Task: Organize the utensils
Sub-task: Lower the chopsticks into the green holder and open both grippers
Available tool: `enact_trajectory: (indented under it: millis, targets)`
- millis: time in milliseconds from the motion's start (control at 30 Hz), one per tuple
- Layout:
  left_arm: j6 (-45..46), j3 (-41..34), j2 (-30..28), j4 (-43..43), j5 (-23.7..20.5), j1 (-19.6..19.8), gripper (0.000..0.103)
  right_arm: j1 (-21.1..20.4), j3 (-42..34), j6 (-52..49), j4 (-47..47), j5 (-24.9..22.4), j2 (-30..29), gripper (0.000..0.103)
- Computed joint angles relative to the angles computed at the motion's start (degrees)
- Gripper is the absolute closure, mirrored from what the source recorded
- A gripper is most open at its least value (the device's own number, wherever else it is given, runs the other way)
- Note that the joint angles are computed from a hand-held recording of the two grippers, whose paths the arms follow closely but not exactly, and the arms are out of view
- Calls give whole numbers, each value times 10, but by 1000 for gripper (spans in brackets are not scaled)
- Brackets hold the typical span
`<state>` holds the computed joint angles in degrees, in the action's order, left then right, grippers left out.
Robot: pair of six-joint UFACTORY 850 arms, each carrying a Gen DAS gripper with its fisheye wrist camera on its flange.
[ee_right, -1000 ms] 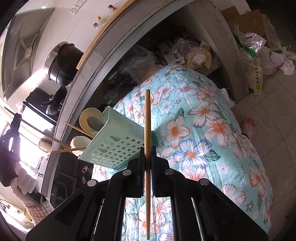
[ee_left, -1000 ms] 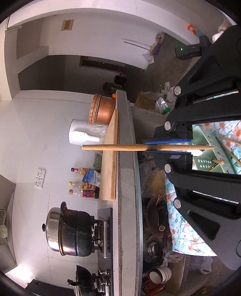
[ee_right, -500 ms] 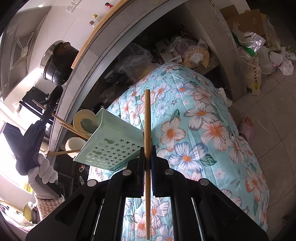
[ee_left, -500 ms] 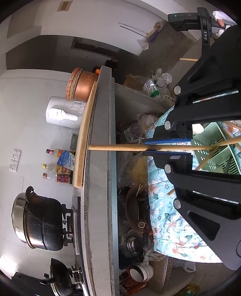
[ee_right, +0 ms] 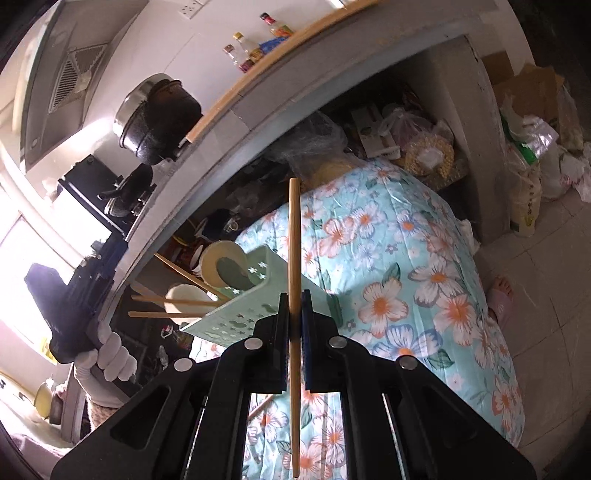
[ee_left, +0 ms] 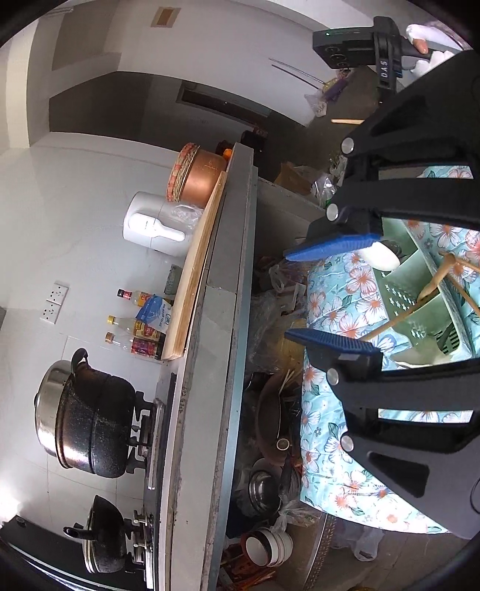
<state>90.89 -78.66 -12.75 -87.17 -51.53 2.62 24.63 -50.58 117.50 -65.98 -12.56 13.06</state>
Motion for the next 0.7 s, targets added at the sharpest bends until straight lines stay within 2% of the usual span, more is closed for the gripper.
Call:
enact_trajectory:
  millis: [167, 300, 433, 567, 700]
  targets:
    - [-13, 15, 8, -6, -35, 39, 60, -4, -82, -93, -5, 4, -27, 97]
    - [7, 36, 19, -25, -43, 74, 53, -6, -157, -120, -56, 20, -63, 97]
    - [12, 53, 24, -7, -37, 99, 50, -9, -228, -142, -92, 42, -111, 97]
    - [12, 74, 32, 27, -11, 112, 45, -12, -289, -251, -13, 57, -161, 97]
    - [-14, 88, 35, 81, 13, 115, 40, -11, -338, -422, 129, 44, -211, 97]
